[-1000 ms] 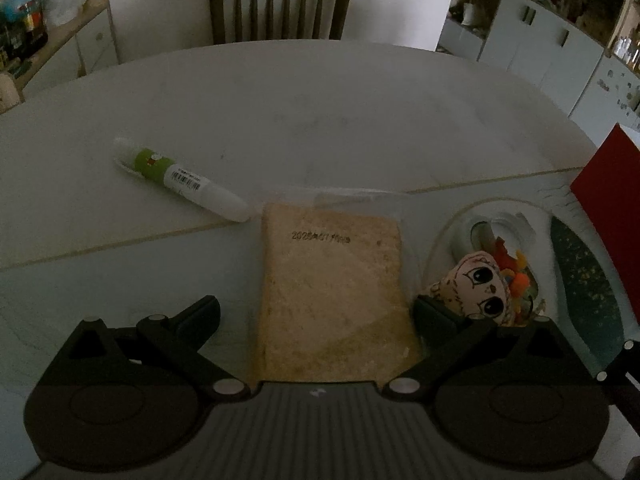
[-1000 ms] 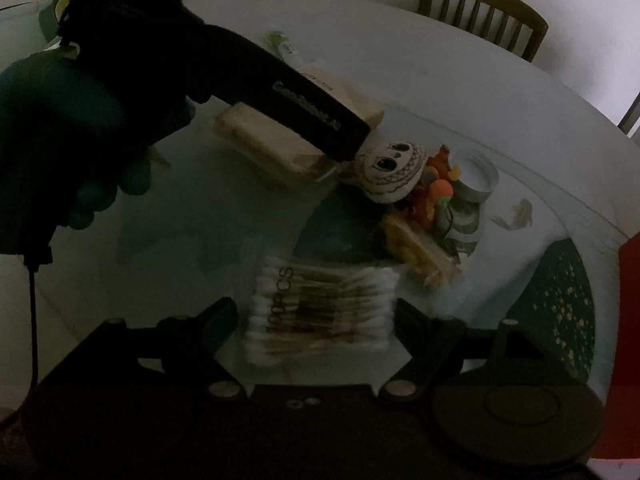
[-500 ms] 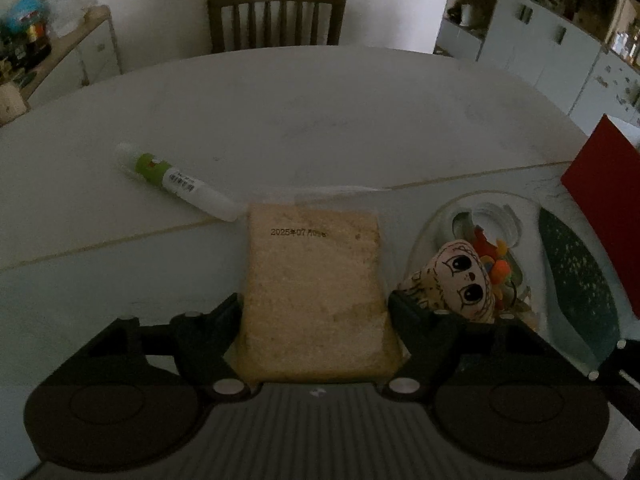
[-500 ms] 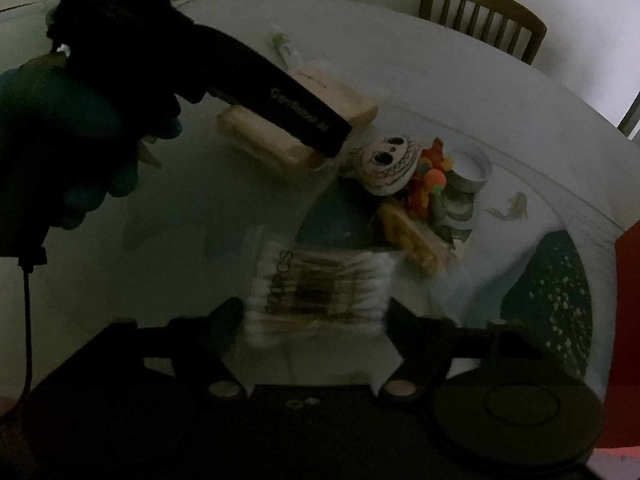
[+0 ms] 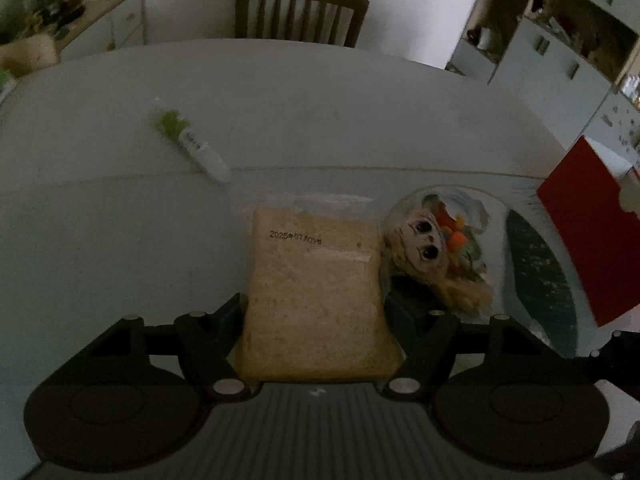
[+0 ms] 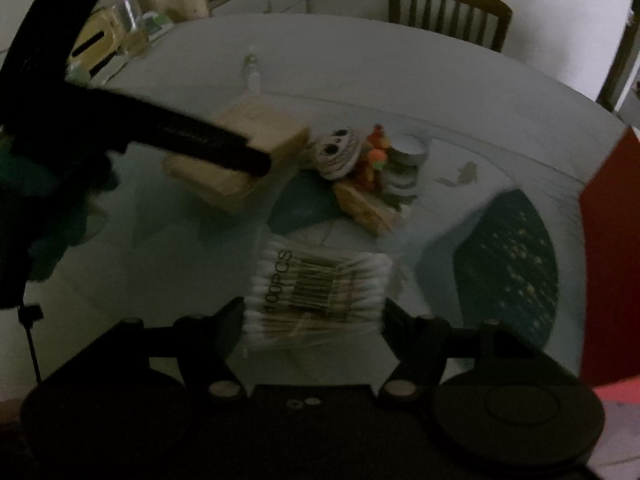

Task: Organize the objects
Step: 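Grasp the cotton swab pack with the right tool while the left tool grasps the bread loaf, then carry the swab pack and bread loaf with both tools over the red box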

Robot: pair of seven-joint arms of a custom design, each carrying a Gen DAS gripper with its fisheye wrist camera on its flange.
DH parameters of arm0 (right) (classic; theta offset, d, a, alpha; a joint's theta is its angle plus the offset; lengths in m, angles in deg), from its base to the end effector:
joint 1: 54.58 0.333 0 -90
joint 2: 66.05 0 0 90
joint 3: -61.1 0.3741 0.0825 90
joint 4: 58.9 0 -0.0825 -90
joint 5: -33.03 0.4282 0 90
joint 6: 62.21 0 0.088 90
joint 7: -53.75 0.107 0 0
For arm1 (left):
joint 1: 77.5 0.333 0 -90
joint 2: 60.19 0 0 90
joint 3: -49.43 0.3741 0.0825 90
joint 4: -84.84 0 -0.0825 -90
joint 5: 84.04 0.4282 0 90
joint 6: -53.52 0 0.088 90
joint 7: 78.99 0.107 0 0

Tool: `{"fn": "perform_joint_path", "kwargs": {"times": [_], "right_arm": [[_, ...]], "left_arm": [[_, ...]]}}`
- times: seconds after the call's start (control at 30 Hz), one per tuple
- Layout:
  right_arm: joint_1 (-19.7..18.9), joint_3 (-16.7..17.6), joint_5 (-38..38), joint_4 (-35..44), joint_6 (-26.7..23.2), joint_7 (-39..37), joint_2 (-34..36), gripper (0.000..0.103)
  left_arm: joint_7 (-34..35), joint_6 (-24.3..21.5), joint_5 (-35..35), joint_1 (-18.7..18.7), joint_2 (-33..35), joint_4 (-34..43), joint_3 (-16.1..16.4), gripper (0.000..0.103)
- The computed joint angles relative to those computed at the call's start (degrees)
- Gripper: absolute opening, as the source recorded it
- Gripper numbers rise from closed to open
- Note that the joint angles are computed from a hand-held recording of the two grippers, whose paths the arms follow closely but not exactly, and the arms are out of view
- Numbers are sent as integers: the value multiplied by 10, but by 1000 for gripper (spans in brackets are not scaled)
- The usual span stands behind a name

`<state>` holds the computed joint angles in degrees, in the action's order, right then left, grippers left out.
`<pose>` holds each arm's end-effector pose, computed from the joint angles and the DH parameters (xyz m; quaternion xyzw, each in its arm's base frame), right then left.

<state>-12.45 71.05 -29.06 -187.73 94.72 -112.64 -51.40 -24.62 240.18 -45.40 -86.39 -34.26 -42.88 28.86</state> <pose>0.3362 0.4857 0.2868 -0.7001 0.6637 -0.1404 0.2227 0.5124 -0.3509 0.2610 -0.4838 0.8207 -0.2976 0.0618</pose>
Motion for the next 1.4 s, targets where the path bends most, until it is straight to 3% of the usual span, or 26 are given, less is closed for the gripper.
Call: {"fn": "perform_joint_path", "kwargs": {"times": [0.33, 0.47, 0.57, 0.7, 0.83, 0.9, 1.13, 1.4], "right_arm": [[-10, 23, -13, -75, -13, 62, -93, 69], [-21, 32, -27, -98, -17, 83, -120, 69], [-27, 41, -27, -115, -27, 84, -142, 70], [-34, 52, -7, -140, -40, 73, -174, 70], [-41, 63, -1, -168, -50, 72, -214, 70], [-44, 67, 5, -180, -57, 66, -232, 70], [-59, 75, 31, -233, -57, 50, -301, 70], [-76, 76, 65, -307, -47, 14, -393, 70]], "left_arm": [[-66, 37, 0, 5, -73, -81, -12, 73], [-84, 50, -1, -42, -98, -99, 23, 73], [-103, 55, 9, -41, -112, -111, 15, 73], [-98, 62, -15, -105, -135, -126, 61, 72], [-111, 64, -18, -112, -144, -127, 52, 72], [-101, 66, -39, -145, -150, -128, 73, 72], [-80, 73, -96, -211, -157, -119, 88, 72], [-16, 70, -201, -331, -147, -90, 139, 72]]}}
